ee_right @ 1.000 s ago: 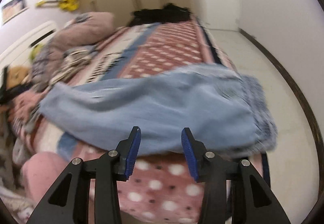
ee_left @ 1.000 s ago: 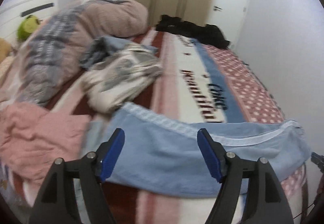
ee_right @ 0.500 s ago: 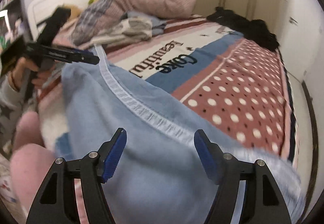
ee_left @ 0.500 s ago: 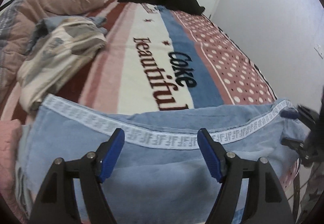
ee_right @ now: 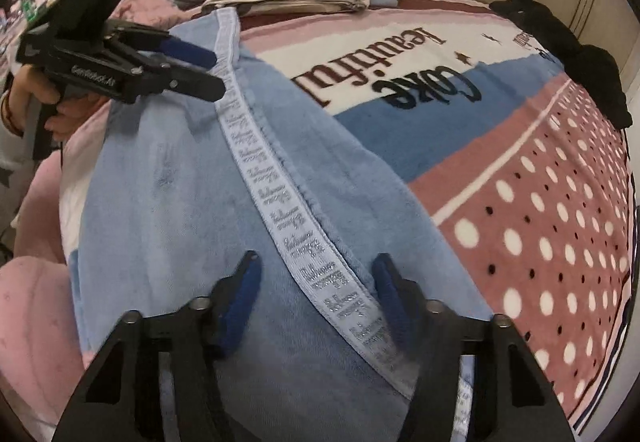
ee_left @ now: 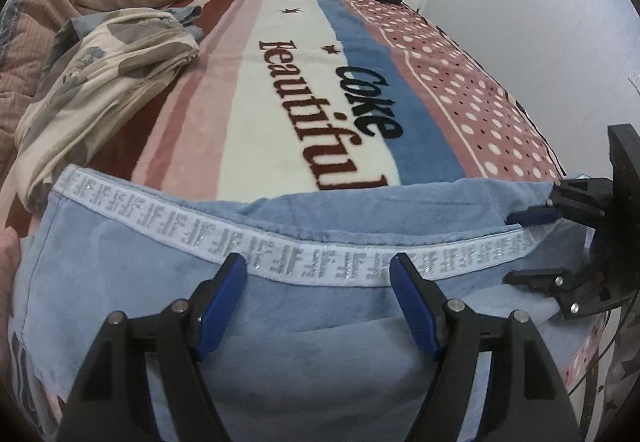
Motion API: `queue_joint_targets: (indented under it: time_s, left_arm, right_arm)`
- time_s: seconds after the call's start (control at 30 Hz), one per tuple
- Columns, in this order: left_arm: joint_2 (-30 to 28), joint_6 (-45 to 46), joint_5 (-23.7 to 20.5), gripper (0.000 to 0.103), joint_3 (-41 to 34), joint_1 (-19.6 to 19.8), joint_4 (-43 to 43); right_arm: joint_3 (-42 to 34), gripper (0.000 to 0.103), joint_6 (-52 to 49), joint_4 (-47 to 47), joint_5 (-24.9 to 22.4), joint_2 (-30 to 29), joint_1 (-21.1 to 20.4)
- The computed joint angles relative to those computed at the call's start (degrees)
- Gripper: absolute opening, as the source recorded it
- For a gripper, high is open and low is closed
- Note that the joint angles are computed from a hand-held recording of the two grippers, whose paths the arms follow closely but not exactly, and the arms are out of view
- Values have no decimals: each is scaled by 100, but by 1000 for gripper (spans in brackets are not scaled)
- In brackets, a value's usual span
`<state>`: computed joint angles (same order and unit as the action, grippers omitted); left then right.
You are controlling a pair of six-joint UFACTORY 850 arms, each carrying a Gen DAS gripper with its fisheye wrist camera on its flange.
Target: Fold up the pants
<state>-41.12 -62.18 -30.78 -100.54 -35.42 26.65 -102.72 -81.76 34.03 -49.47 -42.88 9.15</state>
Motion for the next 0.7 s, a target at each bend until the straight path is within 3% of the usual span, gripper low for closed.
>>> queue_joint_targets:
  time_s: [0.2,0.33,0.47,0.7]
  left_arm:
    - [112,-114,109,71,205,8,36]
    - [142,-258,76,71,227,-16,193]
    - [222,-429,68,71,322,-16,365]
    - [399,-972,-50,71,588,-8,933]
  right_arm:
    - [440,14,-331,-135,105,336,0]
    - [899,3,-601,117,872,612,50]
    - [1094,2,-807,767,1765,755,111]
    - [707,2,-94,608,2302,541,256]
